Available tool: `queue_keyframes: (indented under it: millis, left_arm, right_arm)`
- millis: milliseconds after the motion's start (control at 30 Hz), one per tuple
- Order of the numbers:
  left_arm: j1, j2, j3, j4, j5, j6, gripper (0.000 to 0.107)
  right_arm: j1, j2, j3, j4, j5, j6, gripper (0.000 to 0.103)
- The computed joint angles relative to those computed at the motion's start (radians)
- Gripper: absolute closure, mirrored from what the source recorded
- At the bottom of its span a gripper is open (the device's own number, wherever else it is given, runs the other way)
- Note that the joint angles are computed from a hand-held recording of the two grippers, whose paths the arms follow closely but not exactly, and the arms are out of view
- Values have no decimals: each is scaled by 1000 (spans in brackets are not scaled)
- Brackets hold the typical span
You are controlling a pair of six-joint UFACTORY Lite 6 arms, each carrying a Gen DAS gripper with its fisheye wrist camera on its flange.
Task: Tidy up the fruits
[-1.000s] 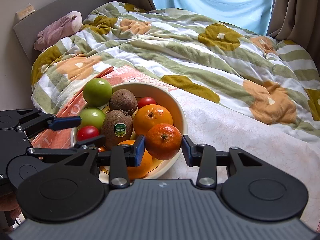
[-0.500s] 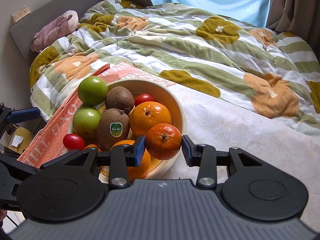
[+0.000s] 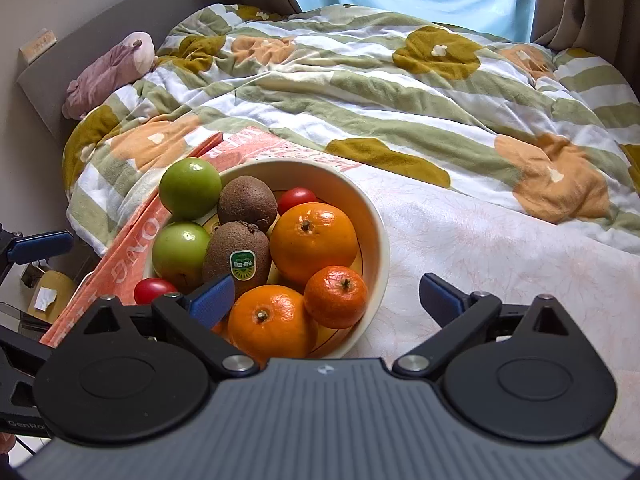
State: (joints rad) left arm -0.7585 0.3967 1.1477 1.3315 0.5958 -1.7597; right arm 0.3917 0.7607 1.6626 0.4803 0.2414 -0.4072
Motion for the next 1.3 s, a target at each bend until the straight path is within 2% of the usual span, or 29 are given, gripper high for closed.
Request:
queue_keyframes:
  millis: [133, 267, 367, 500, 600, 733, 867, 1100, 1300]
  left_arm:
    - [-5, -21, -17, 9, -8, -18, 4]
    - [-22, -53, -24, -1, -8, -8, 4]
    - [-52, -85, -11, -46, 36, 40, 4]
    - [-122, -150, 9, -89, 127, 64, 4]
    - [-191, -194, 37, -122, 196, 95, 4]
    - [-324, -211, 121, -151, 367, 134, 4]
    - [-433, -218, 205, -192, 487, 152, 4]
    - [-597, -180, 338, -237, 657, 133, 4]
    - [-692, -121, 425, -292, 740, 99, 4]
  right_arm:
    - [4, -52, -65, -25, -41, 39, 0]
    - [12, -142, -150, -156, -81, 186, 0]
    - [8, -261, -254, -152, -112, 191, 0]
    - [1, -456, -398, -402, -118, 444, 0]
    - [-15, -635, -492, -500, -38, 543, 0]
    - [-32, -895, -632, -620, 48, 660, 0]
    - [-42, -1168, -758, -776, 177, 822, 0]
    - [-104, -1550, -907, -749, 418, 777, 0]
    - [-120, -1789, -981, -738, 599, 750, 0]
